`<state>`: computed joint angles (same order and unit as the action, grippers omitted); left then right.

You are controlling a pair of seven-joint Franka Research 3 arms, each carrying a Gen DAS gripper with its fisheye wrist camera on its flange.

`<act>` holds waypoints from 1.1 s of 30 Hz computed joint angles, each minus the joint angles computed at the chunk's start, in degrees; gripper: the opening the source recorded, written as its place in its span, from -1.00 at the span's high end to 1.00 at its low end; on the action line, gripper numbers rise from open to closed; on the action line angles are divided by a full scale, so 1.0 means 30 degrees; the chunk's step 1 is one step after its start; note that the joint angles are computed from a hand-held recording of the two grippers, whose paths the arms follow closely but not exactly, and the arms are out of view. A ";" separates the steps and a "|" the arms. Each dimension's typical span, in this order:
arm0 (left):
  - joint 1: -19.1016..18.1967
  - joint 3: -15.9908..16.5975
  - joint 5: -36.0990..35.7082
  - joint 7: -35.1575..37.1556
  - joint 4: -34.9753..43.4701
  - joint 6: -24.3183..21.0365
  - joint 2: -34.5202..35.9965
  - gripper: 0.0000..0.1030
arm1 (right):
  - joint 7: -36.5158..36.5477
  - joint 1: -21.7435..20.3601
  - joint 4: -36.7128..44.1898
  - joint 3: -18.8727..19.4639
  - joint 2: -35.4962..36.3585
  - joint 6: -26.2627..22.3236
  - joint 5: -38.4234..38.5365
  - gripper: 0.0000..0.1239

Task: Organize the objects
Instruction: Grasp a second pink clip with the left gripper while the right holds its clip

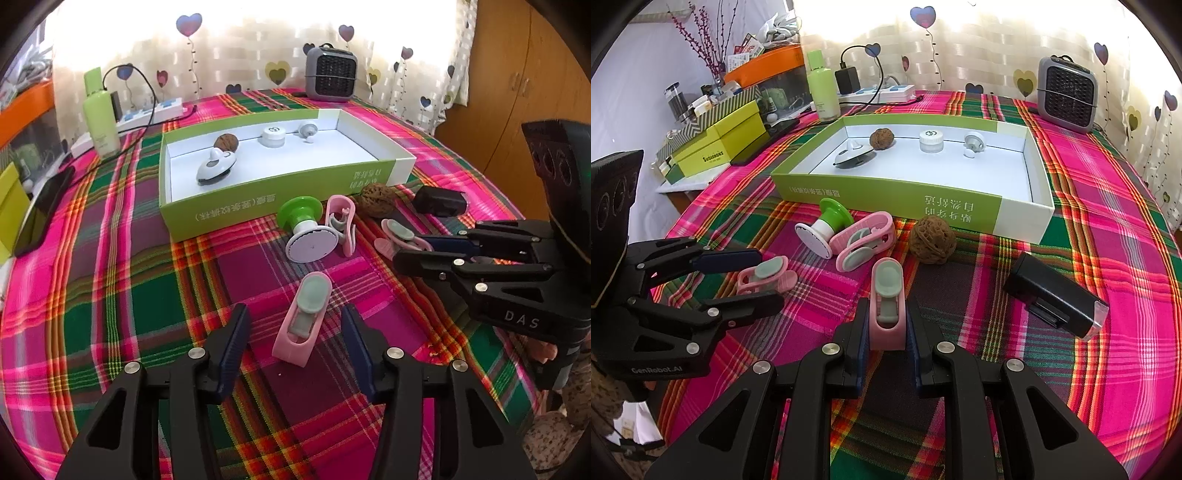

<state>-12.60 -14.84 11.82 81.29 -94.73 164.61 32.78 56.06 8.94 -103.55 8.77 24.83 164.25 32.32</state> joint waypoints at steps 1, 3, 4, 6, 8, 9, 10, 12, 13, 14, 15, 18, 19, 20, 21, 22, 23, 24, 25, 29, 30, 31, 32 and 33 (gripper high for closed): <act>-0.0147 0.0176 0.0110 -0.0179 0.0002 0.0028 -0.0011 0.07 | -0.0002 0.0003 0.0000 -0.0003 0.0000 -0.0001 0.0003 0.70; -0.0461 0.0580 0.0397 -0.0669 0.0042 0.0064 -0.0024 0.16 | -0.0025 -0.0015 0.0000 0.0016 -0.0001 -0.0010 0.0042 0.70; -0.0655 0.0831 0.0596 -0.0982 0.0090 0.0029 -0.0031 0.22 | -0.0038 -0.0025 0.0006 0.0032 0.0001 -0.0020 0.0071 0.70; -0.0826 0.1072 0.0923 -0.1370 0.0111 0.0012 -0.0047 0.29 | -0.0080 -0.0040 -0.0026 0.0047 -0.0016 -0.0008 0.0117 0.70; -0.1007 0.1314 0.1310 -0.1724 0.0114 0.0006 -0.0065 0.35 | -0.0095 -0.0036 -0.0028 0.0038 -0.0020 -0.0012 0.0130 0.70; -0.1104 0.1433 0.1500 -0.1923 0.0122 0.0001 -0.0071 0.36 | -0.0110 -0.0045 -0.0030 0.0047 -0.0023 -0.0017 0.0153 0.70; -0.1119 0.1457 0.1613 -0.2057 0.0133 -0.0015 -0.0073 0.37 | -0.0102 -0.0029 -0.0035 0.0043 -0.0025 -0.0011 0.0157 0.70; -0.1057 0.1385 0.1714 -0.2210 0.0184 -0.0075 -0.0052 0.38 | -0.0104 -0.0019 -0.0034 0.0017 -0.0024 -0.0008 0.0136 0.70; -0.1018 0.1340 0.1767 -0.2218 0.0204 -0.0090 -0.0038 0.39 | -0.0105 -0.0017 -0.0034 0.0015 -0.0024 -0.0009 0.0137 0.70; -0.1010 0.1333 0.1830 -0.2251 0.0217 -0.0107 -0.0035 0.41 | -0.0112 -0.0024 -0.0028 0.0027 -0.0020 -0.0011 0.0155 0.70; -0.0983 0.1308 0.1866 -0.2280 0.0190 -0.0075 -0.0041 0.42 | -0.0113 -0.0022 -0.0028 0.0025 -0.0020 -0.0012 0.0157 0.70; -0.1021 0.1375 0.2013 -0.2480 0.0215 -0.0086 -0.0030 0.48 | -0.0104 -0.0006 -0.0028 0.0010 -0.0017 -0.0004 0.0141 0.70; -0.1038 0.1407 0.2063 -0.2554 0.0230 -0.0106 -0.0030 0.54 | -0.0060 0.0039 -0.0033 -0.0022 -0.0014 0.0019 0.0095 0.70; -0.1013 0.1375 0.2074 -0.2572 0.0249 -0.0103 -0.0011 0.61 | -0.0088 0.0003 -0.0023 0.0003 -0.0011 0.0001 0.0121 0.70; -0.0905 0.1254 0.2004 -0.2501 0.0272 -0.0131 0.0011 0.64 | -0.0088 0.0003 -0.0023 0.0004 -0.0011 0.0001 0.0120 0.70; -0.0911 0.1257 0.2014 -0.2527 0.0289 -0.0156 0.0015 0.67 | -0.0075 0.0015 -0.0019 -0.0005 -0.0004 0.0010 0.0105 0.70; -0.0922 0.1257 0.2020 -0.2559 0.0310 -0.0166 0.0028 0.68 | -0.0074 0.0014 -0.0019 -0.0003 -0.0004 0.0010 0.0103 0.70; -0.0908 0.1236 0.2022 -0.2550 0.0313 -0.0166 0.0034 0.68 | -0.0064 0.0020 -0.0019 -0.0014 -0.0008 0.0008 0.0085 0.70; -0.0856 0.1177 0.1968 -0.2530 0.0327 -0.0181 0.0040 0.68 | -0.0077 0.0009 -0.0022 -0.0008 -0.0009 0.0010 0.0087 0.70; -0.0867 0.1174 0.1929 -0.2621 0.0334 -0.0168 0.0050 0.69 | -0.0054 0.0025 -0.0015 -0.0020 0.0001 0.0023 0.0052 0.70; -0.0879 0.1179 0.1912 -0.2670 0.0347 -0.0182 0.0052 0.69 | -0.0053 0.0022 -0.0016 -0.0018 0.0001 0.0023 0.0050 0.70; -0.0855 0.1151 0.1870 -0.2692 0.0352 -0.0177 0.0058 0.69 | -0.0037 0.0043 -0.0039 -0.0041 -0.0004 0.0059 0.0017 0.70; -0.0866 0.1151 0.1864 -0.2725 0.0350 -0.0166 0.0059 0.69 | 0.0005 0.0081 -0.0054 -0.0074 -0.0008 0.0087 -0.0037 0.70; -0.0882 0.1164 0.1867 -0.2762 0.0352 -0.0166 0.0058 0.69 | 0.0046 0.0113 -0.0066 -0.0103 -0.0012 0.0110 -0.0095 0.70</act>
<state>-15.25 -11.35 17.42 73.00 -93.68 164.11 32.95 56.20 9.28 -103.75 8.46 24.79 164.58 32.03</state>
